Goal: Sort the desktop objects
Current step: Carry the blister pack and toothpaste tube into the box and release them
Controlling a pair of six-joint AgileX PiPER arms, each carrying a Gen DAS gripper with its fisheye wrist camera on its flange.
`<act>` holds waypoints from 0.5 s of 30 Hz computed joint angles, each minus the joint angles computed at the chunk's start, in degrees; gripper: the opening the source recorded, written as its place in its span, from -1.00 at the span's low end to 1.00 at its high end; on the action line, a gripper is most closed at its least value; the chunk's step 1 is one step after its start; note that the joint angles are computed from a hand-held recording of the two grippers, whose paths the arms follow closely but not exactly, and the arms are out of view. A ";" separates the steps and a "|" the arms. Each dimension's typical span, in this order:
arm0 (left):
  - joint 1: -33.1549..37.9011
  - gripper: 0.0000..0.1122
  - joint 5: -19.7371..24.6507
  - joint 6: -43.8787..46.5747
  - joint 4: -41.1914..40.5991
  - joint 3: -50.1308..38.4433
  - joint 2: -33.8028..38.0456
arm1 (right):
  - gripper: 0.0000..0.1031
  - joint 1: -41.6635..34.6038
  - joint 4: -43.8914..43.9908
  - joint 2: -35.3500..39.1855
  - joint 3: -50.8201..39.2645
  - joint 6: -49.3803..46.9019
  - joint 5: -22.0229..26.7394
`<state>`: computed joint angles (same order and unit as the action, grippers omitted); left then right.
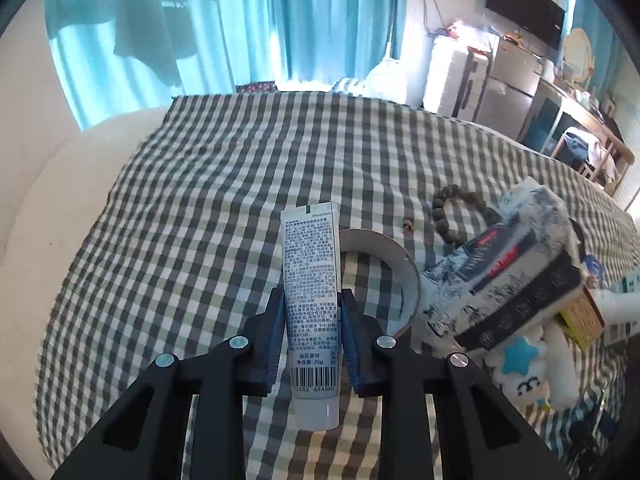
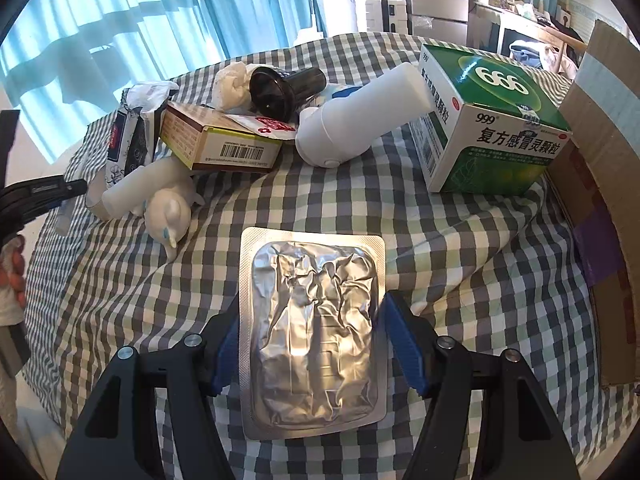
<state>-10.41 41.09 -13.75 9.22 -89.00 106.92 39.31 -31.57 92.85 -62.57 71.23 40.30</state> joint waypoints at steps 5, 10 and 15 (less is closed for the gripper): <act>-0.05 -0.53 0.17 1.10 -3.35 4.01 -5.91 | 0.26 1.35 -1.72 -1.40 0.16 1.00 1.13; -2.10 -0.53 1.74 2.56 -4.52 6.22 -10.63 | 0.26 2.71 -2.87 -2.96 0.61 1.67 2.83; -4.04 -0.53 4.41 1.99 -6.29 7.23 -15.50 | 0.26 4.77 -3.75 -5.95 0.18 1.85 6.23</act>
<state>-14.45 45.50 -11.76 2.92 -81.77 91.42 44.08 -35.32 86.90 -62.39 73.08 46.53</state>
